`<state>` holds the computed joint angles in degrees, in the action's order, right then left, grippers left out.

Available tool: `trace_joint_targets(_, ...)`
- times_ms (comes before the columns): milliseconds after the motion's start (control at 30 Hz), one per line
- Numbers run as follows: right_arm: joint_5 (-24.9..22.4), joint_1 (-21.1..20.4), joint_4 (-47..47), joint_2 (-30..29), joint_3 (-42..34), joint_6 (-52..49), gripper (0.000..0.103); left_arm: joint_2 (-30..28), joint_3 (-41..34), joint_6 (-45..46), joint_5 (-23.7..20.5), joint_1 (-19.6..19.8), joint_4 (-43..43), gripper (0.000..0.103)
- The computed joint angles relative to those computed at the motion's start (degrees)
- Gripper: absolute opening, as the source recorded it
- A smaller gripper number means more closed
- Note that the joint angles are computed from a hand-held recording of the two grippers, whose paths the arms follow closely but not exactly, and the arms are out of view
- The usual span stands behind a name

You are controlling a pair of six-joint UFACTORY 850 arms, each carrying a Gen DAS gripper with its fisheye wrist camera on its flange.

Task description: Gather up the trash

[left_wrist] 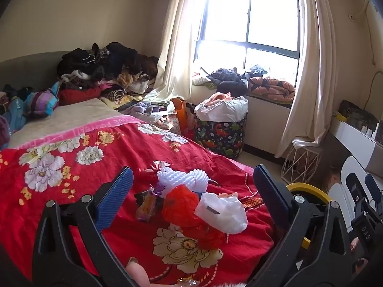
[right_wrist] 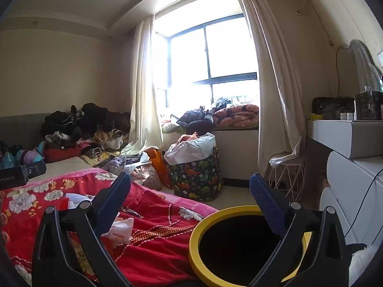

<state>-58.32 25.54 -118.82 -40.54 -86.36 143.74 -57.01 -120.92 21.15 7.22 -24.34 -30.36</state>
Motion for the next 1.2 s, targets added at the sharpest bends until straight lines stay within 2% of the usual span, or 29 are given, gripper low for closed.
trace_joint_targets(200,1.3,-0.3,-0.5,0.5,0.7,2.5,0.097,0.6,0.8,0.7,0.3,-0.1,-0.4,0.092)
trace_joint_targets(267,2.8,-1.8,-1.7,1.6,2.2,4.7,0.097,-0.2,-0.1,1.9,-0.2,-0.3,-2.0,0.092)
trace_joint_targets(400,0.7,-0.1,-0.8,0.0,0.1,0.2,0.097,-0.2,0.0,-0.2,-0.3,-0.2,0.1,0.092)
trace_joint_targets(867,0.5,0.3,-0.7,-0.7,-0.4,0.0,0.097,0.3,0.9,-12.1,-0.8,-0.5,13.3,0.092)
trace_joint_targets(1200,0.7,0.3,-0.7,-0.7,-0.5,-0.2,0.097,0.5,1.0,-12.2,-1.1,-0.7,13.3,0.092)
